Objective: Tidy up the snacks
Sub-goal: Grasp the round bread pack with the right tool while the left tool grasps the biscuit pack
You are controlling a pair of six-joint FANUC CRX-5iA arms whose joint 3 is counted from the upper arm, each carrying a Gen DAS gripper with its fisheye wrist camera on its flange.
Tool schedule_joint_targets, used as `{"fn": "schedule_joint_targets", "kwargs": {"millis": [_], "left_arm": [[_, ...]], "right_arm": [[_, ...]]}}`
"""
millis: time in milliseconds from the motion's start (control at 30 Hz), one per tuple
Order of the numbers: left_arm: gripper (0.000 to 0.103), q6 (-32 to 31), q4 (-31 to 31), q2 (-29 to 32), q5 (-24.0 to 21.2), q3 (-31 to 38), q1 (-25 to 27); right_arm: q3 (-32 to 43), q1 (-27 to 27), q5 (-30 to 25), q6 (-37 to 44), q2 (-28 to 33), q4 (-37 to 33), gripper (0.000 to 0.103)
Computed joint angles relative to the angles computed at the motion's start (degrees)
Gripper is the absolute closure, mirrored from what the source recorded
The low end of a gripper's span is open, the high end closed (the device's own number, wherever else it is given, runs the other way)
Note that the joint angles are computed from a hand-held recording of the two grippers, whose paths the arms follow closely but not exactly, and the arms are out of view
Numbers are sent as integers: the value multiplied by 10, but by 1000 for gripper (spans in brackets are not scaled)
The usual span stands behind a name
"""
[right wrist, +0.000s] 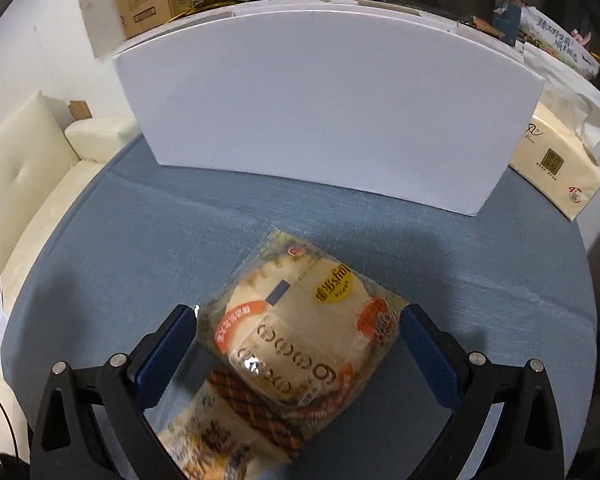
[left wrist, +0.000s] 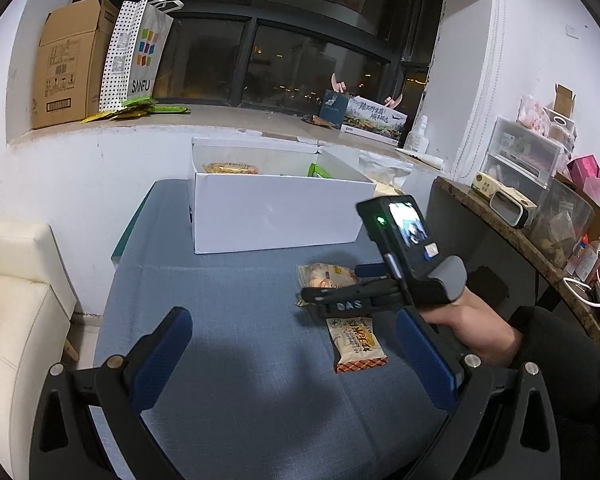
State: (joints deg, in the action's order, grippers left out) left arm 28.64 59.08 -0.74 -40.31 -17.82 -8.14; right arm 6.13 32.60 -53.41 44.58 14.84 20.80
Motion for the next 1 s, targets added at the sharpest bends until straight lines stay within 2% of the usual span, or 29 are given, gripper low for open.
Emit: {"fn": "schedule_joint_targets", "kwargs": {"millis": [167, 267, 300, 333, 400, 600, 733, 833, 1000], "left_arm": [[0, -1, -3, -1, 2, 0, -1], [0, 2, -6, -2, 6, -2, 0], [0, 8, -11, -1, 6, -1, 0], [0, 9, -11, -1, 7, -1, 1], [0, 13, -15, 2, 3, 1, 1], [0, 23, -38, 11, 1, 13, -6], [0, 41, -76, 30, -15, 38, -18], [0, 47, -107, 58, -47, 72, -36], [0, 119, -212, 124, -89, 158, -81]], "right_arm": [[42, 7, -38, 6, 42, 26, 0], [38, 0, -23, 7, 38, 9, 0], [29, 2, -19, 4, 33, 18, 2], [19, 2, -10, 0, 28, 24, 8], [-10, 6, 8, -23, 10, 46, 26], [-65, -10, 74, -17, -49, 0, 29], [-120, -5, 115, -45, -103, 39, 29], [-165, 3, 133, -99, -152, 102, 29], [-217, 17, 147, -185, -216, 204, 29]]}}
